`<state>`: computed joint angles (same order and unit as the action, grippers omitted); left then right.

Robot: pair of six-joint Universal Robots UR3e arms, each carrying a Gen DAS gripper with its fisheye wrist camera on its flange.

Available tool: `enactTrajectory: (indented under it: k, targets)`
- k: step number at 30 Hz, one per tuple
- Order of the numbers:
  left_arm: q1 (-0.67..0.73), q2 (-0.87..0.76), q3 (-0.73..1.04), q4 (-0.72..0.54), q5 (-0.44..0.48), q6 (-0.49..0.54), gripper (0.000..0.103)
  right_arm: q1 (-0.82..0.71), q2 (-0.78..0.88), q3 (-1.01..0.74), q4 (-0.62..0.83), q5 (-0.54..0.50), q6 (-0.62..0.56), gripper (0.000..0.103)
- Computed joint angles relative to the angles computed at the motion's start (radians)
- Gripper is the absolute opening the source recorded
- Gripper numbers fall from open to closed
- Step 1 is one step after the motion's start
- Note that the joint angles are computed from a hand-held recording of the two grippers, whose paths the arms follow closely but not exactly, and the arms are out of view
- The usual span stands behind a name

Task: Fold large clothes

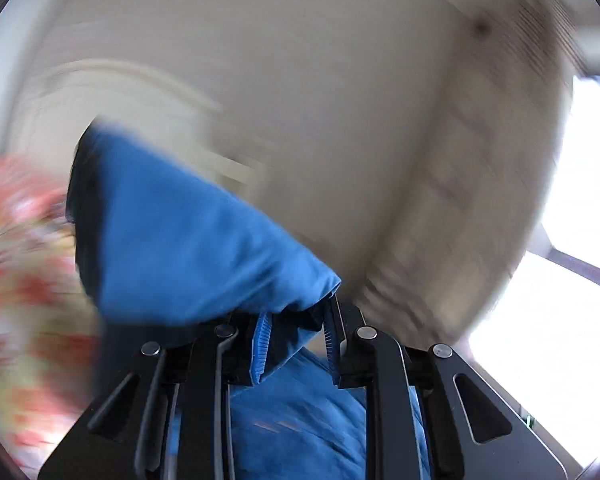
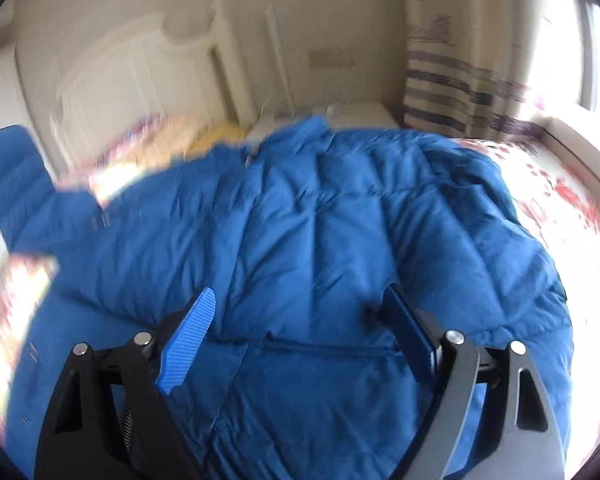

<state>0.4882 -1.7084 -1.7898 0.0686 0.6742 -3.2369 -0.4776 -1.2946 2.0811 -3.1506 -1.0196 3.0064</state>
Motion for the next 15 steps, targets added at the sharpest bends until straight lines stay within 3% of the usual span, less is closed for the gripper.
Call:
enactTrajectory:
  k: [4,5,8,10,12,14,15]
  targets:
    - [-0.365,-0.133,0.115,-0.281,0.208,0.307,0.02,-0.126,-0.001,0.113,-0.2,0.135,0.127,0.085]
    - [-0.424,-0.172,0.138,-0.327,0.267,0.34,0.028,-0.146,0.002,0.131,-0.239,0.151,0.152,0.085]
    - [-0.505,-0.253,0.168,-0.413,0.374,0.369,0.035,-0.16,0.002,0.144,-0.277,0.161,0.177,0.085]
    - [-0.461,-0.208,0.071,-0.346,0.33,0.342,0.049,-0.159,0.003,0.137,-0.264,0.163,0.166,0.085]
    - [-0.363,-0.117,-0.077,-0.2,0.226,0.268,0.077,-0.155,0.002,0.137,-0.26,0.161,0.159,0.085]
    - [-0.231,-0.051,-0.224,0.05,0.138,0.09,0.089,-0.158,0.002,0.142,-0.267,0.168,0.159,0.085]
    - [-0.21,-0.045,-0.273,0.146,0.167,0.002,0.089,-0.161,0.002,0.149,-0.276,0.172,0.161,0.085]
